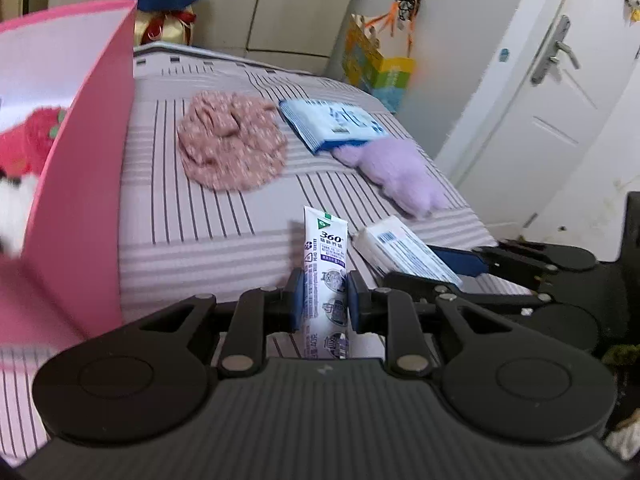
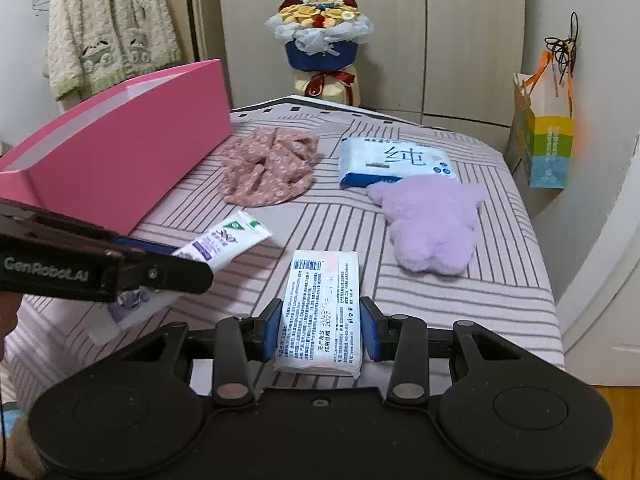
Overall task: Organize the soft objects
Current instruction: 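Lift the tube and packet with both grippers and carry them toward the pink box, then open both grippers to drop the tube and packet into the box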
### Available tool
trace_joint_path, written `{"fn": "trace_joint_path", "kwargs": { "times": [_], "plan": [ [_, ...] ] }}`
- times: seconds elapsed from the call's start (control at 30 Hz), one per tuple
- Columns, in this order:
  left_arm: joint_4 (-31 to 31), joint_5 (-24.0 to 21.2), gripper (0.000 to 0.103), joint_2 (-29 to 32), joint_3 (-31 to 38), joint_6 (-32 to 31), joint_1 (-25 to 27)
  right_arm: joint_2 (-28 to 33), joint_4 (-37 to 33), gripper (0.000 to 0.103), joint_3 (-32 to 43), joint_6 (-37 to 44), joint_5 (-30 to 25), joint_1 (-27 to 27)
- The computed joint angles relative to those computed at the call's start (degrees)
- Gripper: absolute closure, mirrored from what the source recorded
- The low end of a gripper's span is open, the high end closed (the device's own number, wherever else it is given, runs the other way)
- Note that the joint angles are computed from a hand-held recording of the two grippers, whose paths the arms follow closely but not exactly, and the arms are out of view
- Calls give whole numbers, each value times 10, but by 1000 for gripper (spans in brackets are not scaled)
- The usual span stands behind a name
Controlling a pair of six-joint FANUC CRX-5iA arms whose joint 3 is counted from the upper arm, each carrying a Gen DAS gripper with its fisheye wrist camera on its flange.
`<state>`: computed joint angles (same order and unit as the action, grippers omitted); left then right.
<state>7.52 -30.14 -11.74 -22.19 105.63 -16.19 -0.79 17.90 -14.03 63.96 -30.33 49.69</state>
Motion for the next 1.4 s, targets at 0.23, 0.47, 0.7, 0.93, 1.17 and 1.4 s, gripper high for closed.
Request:
{"fn": "trace_joint_path", "kwargs": {
  "times": [0.23, 0.47, 0.7, 0.93, 1.17, 1.4],
  "plan": [
    [46, -3, 82, -40, -38, -36, 8, -22, -27, 58, -1, 41, -27, 13],
    [13, -33, 82, -88, -51, -18, 11, -41, 3, 58, -17, 37, -32, 33],
    [76, -69, 82, -150, -97, -73, 40, -61, 38, 58, -29, 36, -42, 54],
    [30, -114, 82, -213, -99, -41, 40, -85, 28, 58, -25, 67, -56, 90],
    [33, -157, 82, -291, -106, -52, 64, -91, -25, 58, 9, 132, -75, 123],
    [15, -180, 82, -342, -96, -61, 91, -88, -69, 58, 51, 177, -65, 144]
  ]
}}
